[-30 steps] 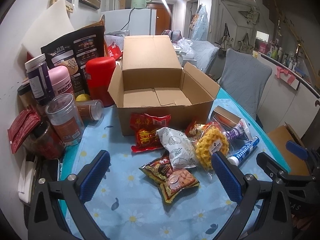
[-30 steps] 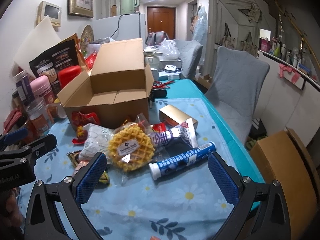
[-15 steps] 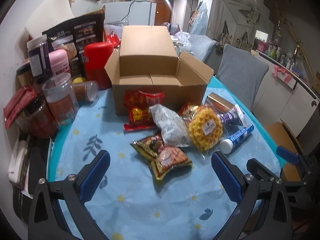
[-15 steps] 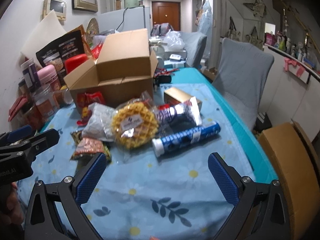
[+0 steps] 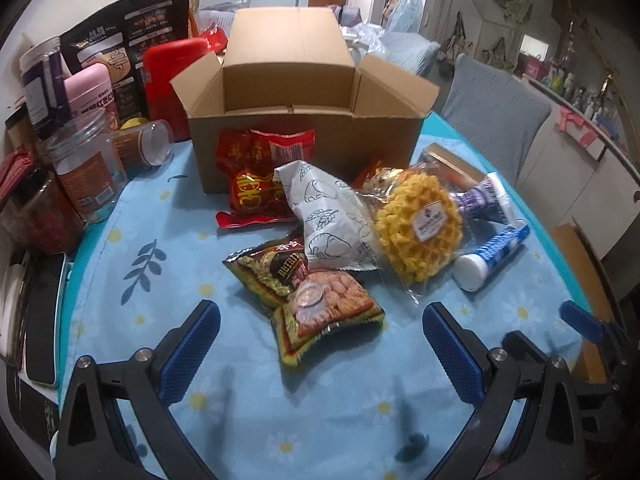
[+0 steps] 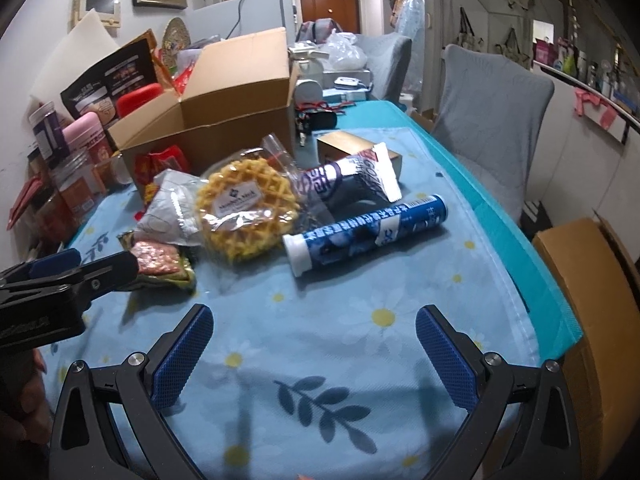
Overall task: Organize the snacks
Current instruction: 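Grasp the red-gold cereal packet with the left gripper while the right grasps the blue tube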
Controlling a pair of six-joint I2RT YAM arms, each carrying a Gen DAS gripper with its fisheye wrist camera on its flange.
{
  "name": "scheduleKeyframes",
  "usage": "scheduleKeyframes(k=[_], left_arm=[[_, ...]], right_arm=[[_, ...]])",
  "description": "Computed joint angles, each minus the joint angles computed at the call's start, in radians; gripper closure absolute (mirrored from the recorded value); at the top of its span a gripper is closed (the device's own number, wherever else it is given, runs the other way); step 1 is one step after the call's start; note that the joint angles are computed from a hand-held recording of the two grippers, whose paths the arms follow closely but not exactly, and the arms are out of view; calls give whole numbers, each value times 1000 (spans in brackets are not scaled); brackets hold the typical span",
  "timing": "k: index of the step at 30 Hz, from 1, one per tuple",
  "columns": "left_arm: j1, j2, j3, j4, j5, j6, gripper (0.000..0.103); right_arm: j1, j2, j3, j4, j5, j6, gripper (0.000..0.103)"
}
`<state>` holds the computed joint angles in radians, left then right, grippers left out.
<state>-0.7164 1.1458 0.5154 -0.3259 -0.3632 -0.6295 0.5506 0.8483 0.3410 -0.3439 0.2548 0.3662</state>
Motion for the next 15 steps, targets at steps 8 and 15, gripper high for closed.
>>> scheduleKeyframes(k=[8, 15], left_arm=[[126, 212, 71, 68, 87, 46, 0], [215, 290, 71, 134, 178, 102, 0]], right_arm=[[-95, 127, 23, 89, -67, -40, 0], [-157, 233, 66, 175, -87, -1, 0]])
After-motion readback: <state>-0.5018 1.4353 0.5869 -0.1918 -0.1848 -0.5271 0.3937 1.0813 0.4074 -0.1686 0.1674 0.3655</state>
